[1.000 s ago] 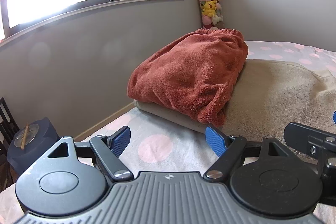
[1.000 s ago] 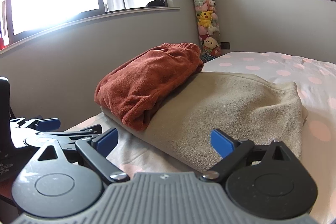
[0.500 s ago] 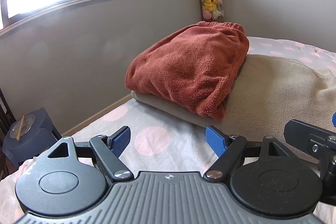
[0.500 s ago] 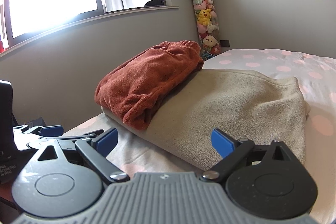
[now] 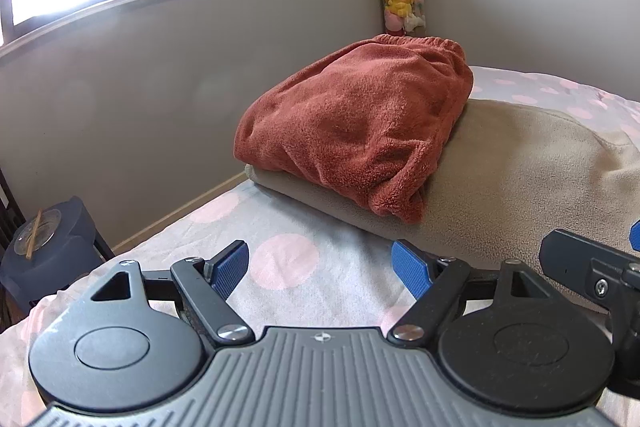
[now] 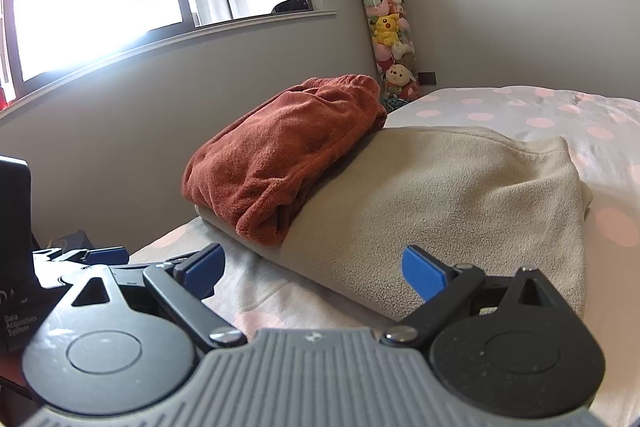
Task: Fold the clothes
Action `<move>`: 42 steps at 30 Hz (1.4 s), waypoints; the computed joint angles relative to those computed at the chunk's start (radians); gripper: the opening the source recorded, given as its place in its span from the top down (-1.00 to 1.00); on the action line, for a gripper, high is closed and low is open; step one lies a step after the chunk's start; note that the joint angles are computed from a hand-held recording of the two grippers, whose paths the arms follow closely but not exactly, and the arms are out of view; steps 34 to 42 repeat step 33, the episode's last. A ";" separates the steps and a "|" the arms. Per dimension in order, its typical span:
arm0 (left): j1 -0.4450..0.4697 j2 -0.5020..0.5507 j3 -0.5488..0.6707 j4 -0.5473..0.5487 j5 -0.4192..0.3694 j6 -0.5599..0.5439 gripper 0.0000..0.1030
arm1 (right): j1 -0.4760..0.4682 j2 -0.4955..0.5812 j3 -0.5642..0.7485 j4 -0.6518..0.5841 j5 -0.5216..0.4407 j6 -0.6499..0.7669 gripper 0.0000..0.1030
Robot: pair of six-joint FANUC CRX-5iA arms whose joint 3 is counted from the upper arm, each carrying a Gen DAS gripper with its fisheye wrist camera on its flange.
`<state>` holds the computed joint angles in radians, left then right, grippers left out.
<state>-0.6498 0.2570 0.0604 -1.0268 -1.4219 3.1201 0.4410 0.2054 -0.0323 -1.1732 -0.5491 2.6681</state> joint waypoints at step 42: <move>0.003 -0.009 -0.010 0.016 -0.006 0.023 -0.52 | -0.004 -0.006 -0.011 -0.055 -0.022 0.059 -0.91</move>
